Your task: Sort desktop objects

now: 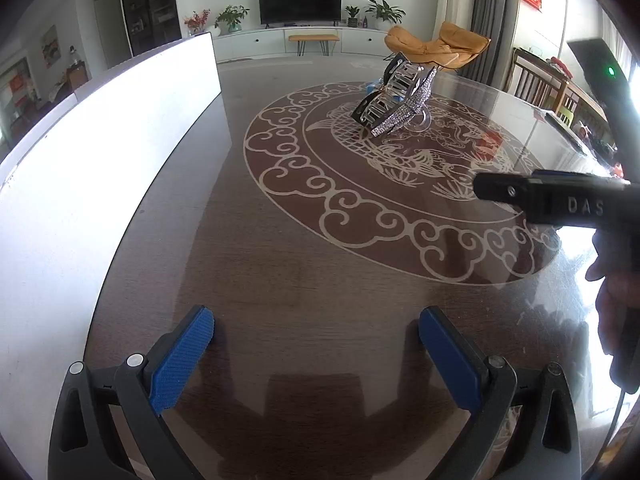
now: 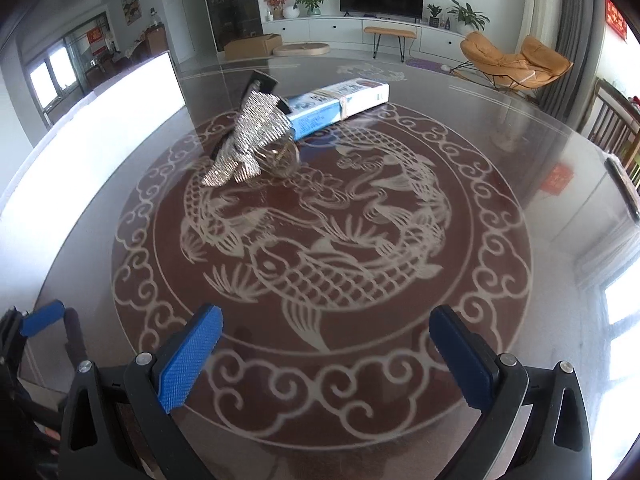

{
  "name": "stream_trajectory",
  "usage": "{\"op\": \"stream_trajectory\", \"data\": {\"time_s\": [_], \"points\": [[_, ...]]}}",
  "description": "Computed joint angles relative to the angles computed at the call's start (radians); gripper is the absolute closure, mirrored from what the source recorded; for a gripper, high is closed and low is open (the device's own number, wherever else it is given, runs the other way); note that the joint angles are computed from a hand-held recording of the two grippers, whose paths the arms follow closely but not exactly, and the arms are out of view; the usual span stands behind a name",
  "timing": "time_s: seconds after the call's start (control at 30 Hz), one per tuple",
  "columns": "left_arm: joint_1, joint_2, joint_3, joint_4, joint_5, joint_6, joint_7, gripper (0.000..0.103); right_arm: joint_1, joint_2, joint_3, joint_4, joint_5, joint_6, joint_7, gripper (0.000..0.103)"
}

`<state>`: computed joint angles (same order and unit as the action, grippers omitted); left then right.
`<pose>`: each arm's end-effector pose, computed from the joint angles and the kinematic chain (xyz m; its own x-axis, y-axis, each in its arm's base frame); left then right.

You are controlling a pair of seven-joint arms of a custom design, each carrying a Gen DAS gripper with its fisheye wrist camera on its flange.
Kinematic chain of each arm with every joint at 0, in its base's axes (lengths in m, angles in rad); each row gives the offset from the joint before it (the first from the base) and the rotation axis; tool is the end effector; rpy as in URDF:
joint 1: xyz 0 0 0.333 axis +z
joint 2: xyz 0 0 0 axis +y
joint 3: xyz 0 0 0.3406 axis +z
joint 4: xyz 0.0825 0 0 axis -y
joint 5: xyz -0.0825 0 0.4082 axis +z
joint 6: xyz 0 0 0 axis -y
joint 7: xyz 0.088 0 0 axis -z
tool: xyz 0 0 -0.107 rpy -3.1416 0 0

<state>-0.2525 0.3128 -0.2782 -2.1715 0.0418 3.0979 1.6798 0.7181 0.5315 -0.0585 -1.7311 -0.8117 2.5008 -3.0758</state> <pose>0.5469 -0.3159 0.3295 -0.5963 -0.8027 -0.0055 -0.6469 0.4846 -0.5888 0.5631 0.4490 0.3035 -0.3278 -0.9425 -0.0649 -0.7589 0.3036 -0.5761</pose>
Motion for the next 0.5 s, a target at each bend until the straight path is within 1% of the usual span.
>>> {"op": "stream_trajectory", "data": {"time_s": [0.07, 0.13, 0.2, 0.27, 0.3, 0.33, 0.4, 0.43, 0.47, 0.5], "points": [[0.001, 0.000, -0.001, 0.000, 0.000, 0.000, 0.000, 0.000, -0.019, 0.055, -0.005, 0.100, 0.015, 0.015, -0.025, 0.000], [0.001, 0.001, -0.001, 0.000, 0.001, 0.000, 0.000, 0.000, -0.047, 0.121, -0.004, 0.209, 0.076, 0.015, -0.077, 0.000], [0.002, 0.001, -0.001, 0.000, 0.001, 0.000, 0.000, 0.000, -0.063, 0.190, -0.007, 0.323, 0.143, -0.017, -0.140, 0.000], [0.002, 0.001, -0.001, 0.000, 0.001, 0.001, 0.000, 0.000, -0.079, 0.258, -0.008, 0.433, 0.218, -0.079, -0.205, 0.000], [0.002, 0.001, -0.001, 0.000, 0.001, 0.001, -0.001, 0.000, -0.085, 0.284, -0.011, 0.472, 0.252, -0.099, -0.224, 0.000], [0.002, 0.001, -0.001, 0.000, 0.001, 0.001, -0.001, 0.000, -0.091, 0.300, -0.015, 0.489, 0.280, -0.096, -0.233, 0.000], [0.002, 0.001, -0.002, 0.000, 0.001, 0.001, -0.001, 0.000, -0.098, 0.300, -0.027, 0.465, 0.315, -0.032, -0.230, 0.011], [0.001, 0.002, -0.001, 0.000, 0.001, 0.001, -0.001, 0.000, -0.082, 0.291, -0.053, 0.445, 0.304, -0.009, -0.213, 0.027], [0.001, 0.003, -0.001, 0.003, 0.002, 0.000, -0.002, 0.000, -0.073, 0.270, -0.071, 0.402, 0.290, 0.046, -0.197, 0.038], [-0.002, 0.003, 0.001, 0.004, 0.003, 0.000, -0.004, 0.000, -0.073, 0.248, -0.074, 0.363, 0.290, 0.085, -0.195, 0.039]]}}
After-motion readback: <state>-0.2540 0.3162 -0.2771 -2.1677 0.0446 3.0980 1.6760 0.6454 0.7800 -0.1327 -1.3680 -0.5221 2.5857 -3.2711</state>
